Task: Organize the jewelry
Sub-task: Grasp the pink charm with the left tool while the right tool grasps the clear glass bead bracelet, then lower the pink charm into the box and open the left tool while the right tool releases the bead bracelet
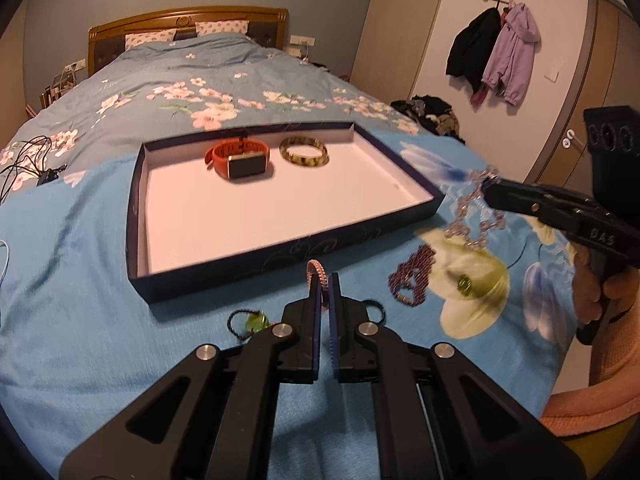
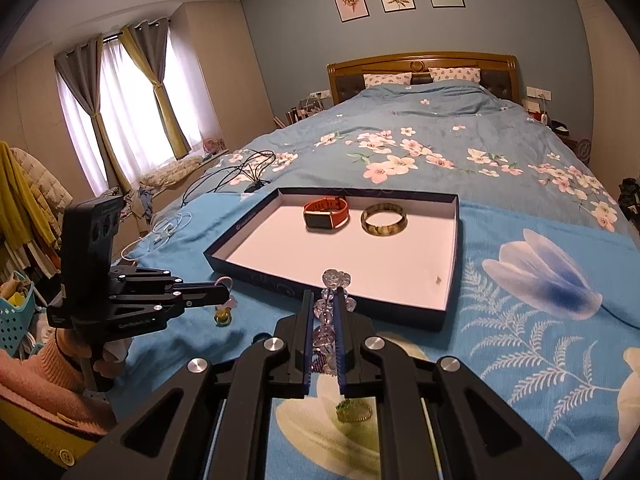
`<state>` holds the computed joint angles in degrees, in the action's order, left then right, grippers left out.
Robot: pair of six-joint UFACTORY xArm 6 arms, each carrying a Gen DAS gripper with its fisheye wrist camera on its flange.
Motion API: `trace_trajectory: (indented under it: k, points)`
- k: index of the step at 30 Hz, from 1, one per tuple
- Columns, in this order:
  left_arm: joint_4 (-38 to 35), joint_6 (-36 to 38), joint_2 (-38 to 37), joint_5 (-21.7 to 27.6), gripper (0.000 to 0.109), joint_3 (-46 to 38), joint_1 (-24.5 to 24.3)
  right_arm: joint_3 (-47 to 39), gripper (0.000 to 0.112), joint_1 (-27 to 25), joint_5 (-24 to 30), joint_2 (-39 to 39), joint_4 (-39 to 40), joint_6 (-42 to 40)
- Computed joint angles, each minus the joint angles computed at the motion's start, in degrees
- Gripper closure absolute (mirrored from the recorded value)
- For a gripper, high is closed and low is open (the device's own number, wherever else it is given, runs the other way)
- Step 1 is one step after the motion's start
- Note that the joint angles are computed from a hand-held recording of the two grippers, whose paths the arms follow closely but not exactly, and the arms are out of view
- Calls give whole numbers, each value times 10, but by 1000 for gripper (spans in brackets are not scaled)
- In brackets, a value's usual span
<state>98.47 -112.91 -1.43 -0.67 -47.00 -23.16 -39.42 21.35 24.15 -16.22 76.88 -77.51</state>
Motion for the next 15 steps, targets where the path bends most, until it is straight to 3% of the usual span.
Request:
trace_trajectory:
  k: [6,15]
  points:
    - [32,-21,-16,4,105,-13,3,-31,104,0,7,24,6,-5]
    - [-19,48,-18,23,105,-27,14,-96,104,6,12,74,19,-9]
